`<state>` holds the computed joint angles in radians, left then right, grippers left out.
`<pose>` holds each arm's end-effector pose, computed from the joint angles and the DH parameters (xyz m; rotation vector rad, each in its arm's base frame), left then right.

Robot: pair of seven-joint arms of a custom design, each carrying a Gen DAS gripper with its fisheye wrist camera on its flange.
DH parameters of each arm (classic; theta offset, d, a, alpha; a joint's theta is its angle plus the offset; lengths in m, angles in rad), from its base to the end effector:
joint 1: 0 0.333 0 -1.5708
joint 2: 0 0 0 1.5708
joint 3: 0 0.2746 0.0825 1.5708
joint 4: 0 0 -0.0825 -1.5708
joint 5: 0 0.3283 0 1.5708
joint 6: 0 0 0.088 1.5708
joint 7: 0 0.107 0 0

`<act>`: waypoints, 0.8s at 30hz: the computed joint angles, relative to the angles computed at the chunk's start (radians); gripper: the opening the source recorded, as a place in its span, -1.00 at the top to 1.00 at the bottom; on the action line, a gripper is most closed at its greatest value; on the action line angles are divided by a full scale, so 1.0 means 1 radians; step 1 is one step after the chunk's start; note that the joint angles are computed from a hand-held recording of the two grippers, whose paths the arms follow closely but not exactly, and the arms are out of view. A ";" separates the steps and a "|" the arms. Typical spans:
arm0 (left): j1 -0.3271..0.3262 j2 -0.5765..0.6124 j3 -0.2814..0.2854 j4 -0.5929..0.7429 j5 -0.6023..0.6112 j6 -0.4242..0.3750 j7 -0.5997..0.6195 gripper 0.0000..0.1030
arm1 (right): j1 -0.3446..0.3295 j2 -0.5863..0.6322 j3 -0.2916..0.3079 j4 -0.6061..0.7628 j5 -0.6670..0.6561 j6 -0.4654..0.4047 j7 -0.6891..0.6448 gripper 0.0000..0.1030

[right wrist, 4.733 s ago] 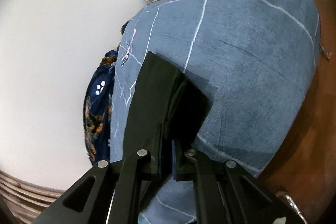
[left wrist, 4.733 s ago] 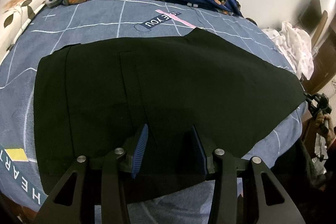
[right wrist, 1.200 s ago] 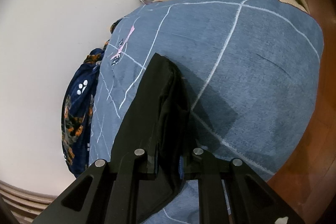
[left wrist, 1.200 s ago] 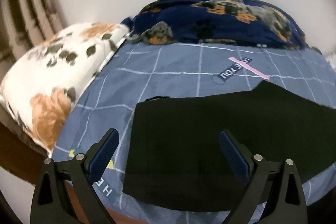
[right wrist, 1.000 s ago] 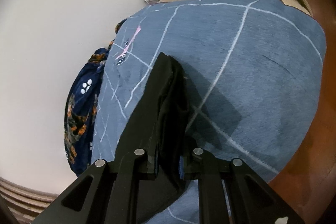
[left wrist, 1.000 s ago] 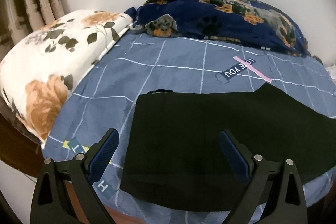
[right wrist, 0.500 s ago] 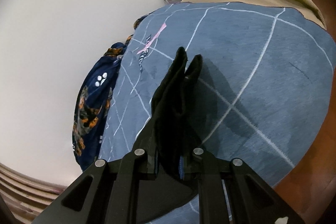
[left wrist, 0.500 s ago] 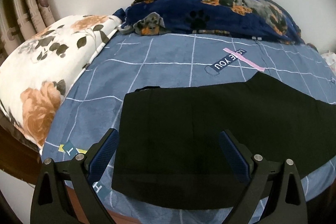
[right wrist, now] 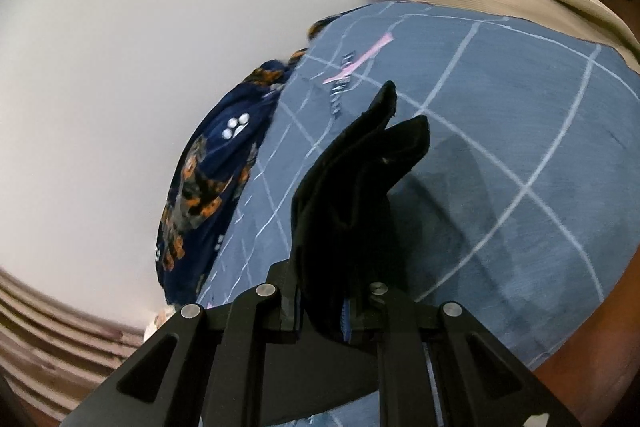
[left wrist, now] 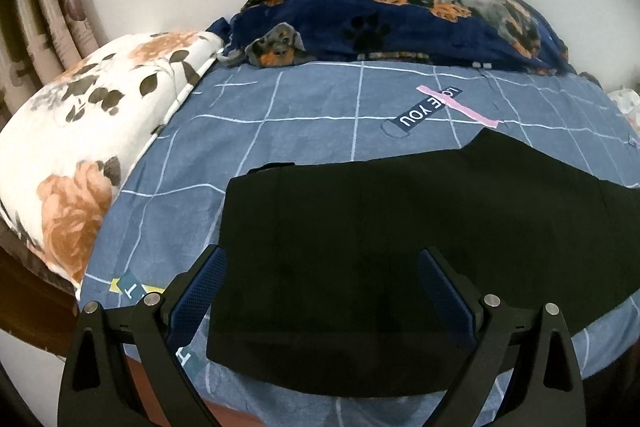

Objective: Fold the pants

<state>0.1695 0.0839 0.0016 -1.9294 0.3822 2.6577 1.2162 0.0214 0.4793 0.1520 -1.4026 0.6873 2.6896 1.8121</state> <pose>0.5644 0.0869 0.4992 -1.9638 1.5331 -0.4010 0.6696 0.0729 0.5006 -1.0014 1.9381 0.0882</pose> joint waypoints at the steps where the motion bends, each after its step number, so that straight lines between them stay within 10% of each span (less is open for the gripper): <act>1: -0.001 0.001 -0.001 0.000 0.000 -0.001 0.002 -0.86 | 0.007 0.010 0.001 0.024 -0.012 -0.012 0.000 0.73; 24: -0.024 -0.019 -0.017 -0.038 0.017 0.050 0.068 -0.86 | 0.223 0.392 0.073 0.626 -0.166 -0.341 0.017 0.73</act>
<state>0.1459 0.0650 -0.0151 -1.9675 0.3989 2.7078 1.2847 0.2444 0.8709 0.2249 -0.7770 0.5213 2.3482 1.8295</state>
